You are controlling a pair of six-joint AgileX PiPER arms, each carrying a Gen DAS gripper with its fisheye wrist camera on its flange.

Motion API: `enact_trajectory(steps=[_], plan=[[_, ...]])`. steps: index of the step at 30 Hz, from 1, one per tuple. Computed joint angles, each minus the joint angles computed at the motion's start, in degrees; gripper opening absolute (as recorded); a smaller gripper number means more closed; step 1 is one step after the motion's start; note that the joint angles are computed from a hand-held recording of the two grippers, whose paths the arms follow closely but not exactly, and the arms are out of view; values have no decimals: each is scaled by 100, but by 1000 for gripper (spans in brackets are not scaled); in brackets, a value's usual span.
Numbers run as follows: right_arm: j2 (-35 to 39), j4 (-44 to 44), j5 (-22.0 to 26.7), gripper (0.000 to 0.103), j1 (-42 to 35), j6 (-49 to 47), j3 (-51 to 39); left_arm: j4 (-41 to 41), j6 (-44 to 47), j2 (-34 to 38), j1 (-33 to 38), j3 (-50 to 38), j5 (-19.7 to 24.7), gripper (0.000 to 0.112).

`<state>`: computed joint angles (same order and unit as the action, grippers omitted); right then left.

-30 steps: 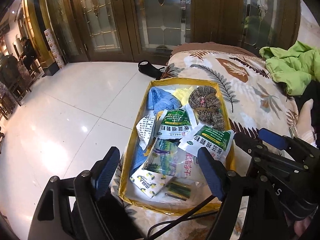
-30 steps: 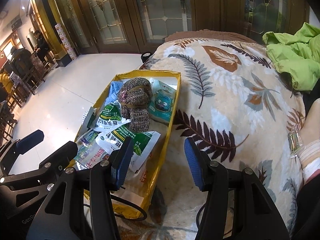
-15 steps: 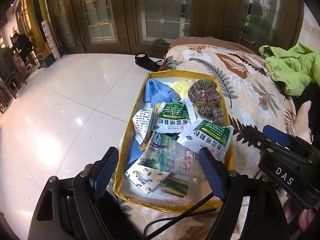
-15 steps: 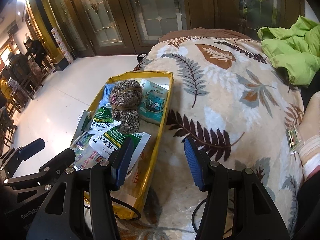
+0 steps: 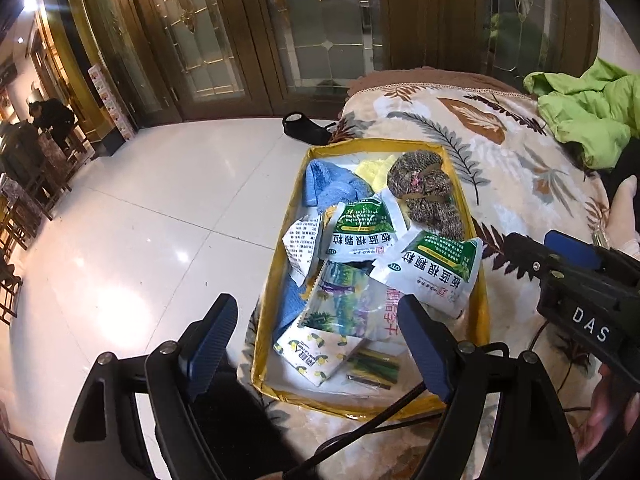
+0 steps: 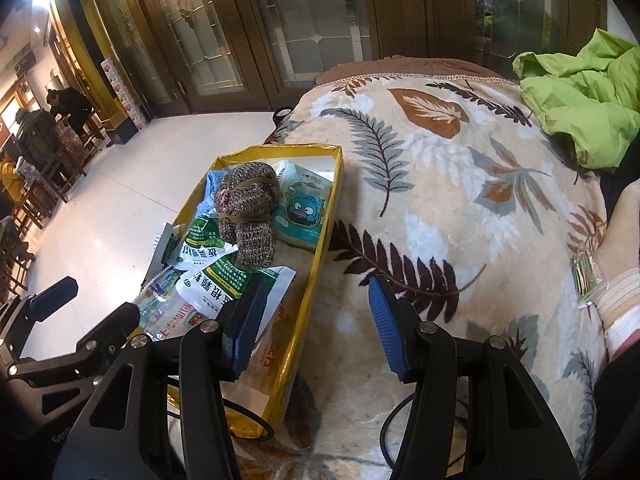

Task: Organize soft objects

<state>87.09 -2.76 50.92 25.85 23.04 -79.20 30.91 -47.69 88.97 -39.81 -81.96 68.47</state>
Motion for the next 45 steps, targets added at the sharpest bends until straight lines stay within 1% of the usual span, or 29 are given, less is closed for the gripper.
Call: enact_trajectory(steps=[3, 13, 24, 31, 35, 39, 45], plan=[[10, 18, 5, 53, -5, -20, -13, -139, 131, 41, 38, -66, 38, 82], [13, 35, -19, 53, -10, -66, 15, -756, 513, 57, 274, -108, -165, 82], [1, 47, -58, 53, -32, -73, 57, -679, 426, 19, 218, -34, -228, 82], [-29, 54, -117, 53, -60, -85, 102, -343, 289, 56, 47, -34, -125, 82], [0, 71, -77, 53, -58, -101, 87, -499, 284, 20, 135, -16, -172, 82], [4, 101, -47, 53, -52, -116, 96, -562, 356, 180, 161, -153, -4, 82], [3, 97, -54, 53, -49, -106, 105, -406, 273, 257, 65, -224, 105, 82]])
